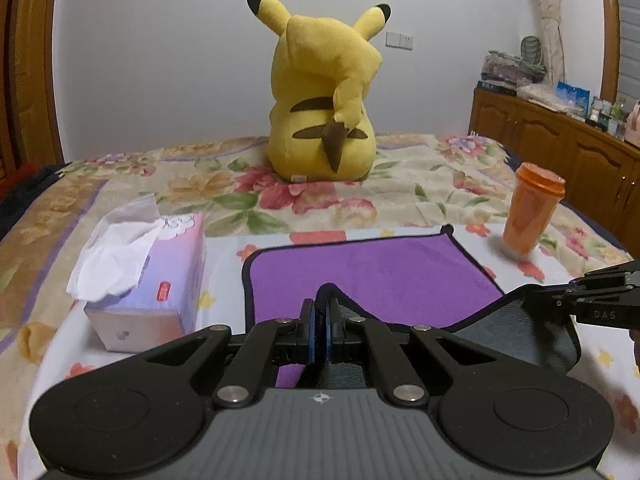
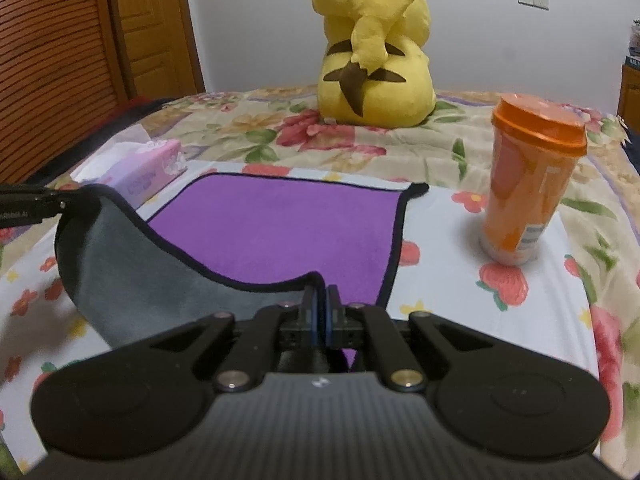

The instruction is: Fold towel

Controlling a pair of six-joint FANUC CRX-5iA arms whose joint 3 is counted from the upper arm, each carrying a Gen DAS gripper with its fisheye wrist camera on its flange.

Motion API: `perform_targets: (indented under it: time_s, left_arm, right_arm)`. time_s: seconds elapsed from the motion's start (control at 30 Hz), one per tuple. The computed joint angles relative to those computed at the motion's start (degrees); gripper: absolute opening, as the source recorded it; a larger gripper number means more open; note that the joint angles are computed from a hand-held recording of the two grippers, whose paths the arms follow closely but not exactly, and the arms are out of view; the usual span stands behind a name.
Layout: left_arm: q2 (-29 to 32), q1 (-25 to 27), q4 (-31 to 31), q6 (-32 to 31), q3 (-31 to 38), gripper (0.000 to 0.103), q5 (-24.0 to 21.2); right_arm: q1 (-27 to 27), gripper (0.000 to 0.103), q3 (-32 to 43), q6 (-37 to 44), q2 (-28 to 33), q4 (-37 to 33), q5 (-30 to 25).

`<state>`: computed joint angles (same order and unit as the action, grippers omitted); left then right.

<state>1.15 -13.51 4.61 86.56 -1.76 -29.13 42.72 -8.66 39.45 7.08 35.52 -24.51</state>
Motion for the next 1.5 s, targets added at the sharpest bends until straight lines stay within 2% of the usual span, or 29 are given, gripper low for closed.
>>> perform_targets:
  time_s: [0.47,0.83,1.13,1.3,1.5]
  left_arm:
    - [2.6,0.2,0.0,-0.2,2.9,0.008,3.2]
    - [6.9,0.2,-7.1,7.1,8.7,0.008,4.4]
    - [11.7,0.4,-12.3,12.7,15.2,0.008,2.3]
    - [15.0,0.3,-14.3,14.0,19.4,0.008,0.4]
    - [18.4,0.0,-15.1,14.3,22.5,0.008,-1.1]
  right_arm:
    - [-2.6,0.004,1.4,-3.4,1.7,7.1,4.7]
    - [-5.3,0.004,4.2,-6.9,5.7,14.0,6.9]
    - [-7.0,0.004,7.6,-10.2,9.7,19.8,7.2]
    - [-7.5,0.004,10.6,-9.5,12.5,20.4,5.9]
    - [-7.2,0.004,14.8,-4.1,15.8,15.2,2.8]
